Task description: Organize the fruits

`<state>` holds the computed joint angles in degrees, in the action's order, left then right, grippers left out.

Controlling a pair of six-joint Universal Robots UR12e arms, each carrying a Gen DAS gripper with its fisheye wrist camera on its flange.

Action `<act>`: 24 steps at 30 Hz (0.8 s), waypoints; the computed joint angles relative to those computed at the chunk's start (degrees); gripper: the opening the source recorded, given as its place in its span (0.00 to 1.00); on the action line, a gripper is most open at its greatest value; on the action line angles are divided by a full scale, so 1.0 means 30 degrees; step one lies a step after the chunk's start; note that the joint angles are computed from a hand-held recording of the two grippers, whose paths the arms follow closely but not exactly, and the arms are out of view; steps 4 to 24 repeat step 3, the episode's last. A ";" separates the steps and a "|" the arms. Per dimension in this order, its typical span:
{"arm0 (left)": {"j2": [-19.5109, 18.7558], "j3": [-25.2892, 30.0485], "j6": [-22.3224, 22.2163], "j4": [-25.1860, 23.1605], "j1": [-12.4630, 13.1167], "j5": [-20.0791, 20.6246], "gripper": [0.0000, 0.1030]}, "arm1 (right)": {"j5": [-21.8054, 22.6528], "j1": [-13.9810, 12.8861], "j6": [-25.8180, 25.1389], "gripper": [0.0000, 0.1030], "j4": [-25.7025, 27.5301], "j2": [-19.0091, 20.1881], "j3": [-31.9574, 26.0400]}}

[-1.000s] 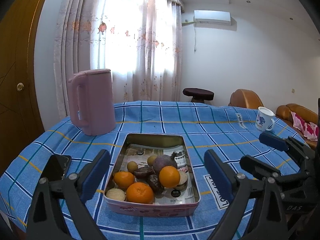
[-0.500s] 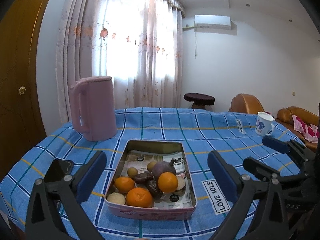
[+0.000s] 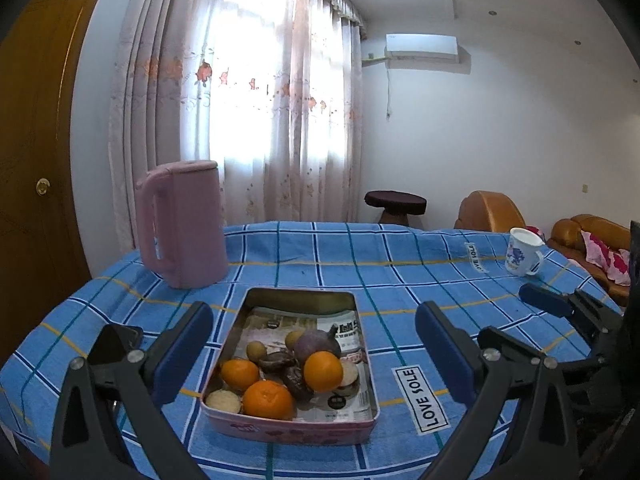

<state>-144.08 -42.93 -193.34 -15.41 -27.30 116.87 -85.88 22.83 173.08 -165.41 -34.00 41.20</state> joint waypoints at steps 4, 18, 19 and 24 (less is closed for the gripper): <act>0.0019 -0.0055 -0.0087 0.0079 0.0014 -0.0234 1.00 | 0.0007 -0.0031 -0.0027 0.80 -0.0063 -0.0071 0.0165; 0.0019 -0.0055 -0.0087 0.0079 0.0014 -0.0234 1.00 | 0.0007 -0.0031 -0.0027 0.80 -0.0063 -0.0071 0.0165; 0.0019 -0.0055 -0.0087 0.0079 0.0014 -0.0234 1.00 | 0.0007 -0.0031 -0.0027 0.80 -0.0063 -0.0071 0.0165; 0.0019 -0.0055 -0.0087 0.0079 0.0014 -0.0234 1.00 | 0.0007 -0.0031 -0.0027 0.80 -0.0063 -0.0071 0.0165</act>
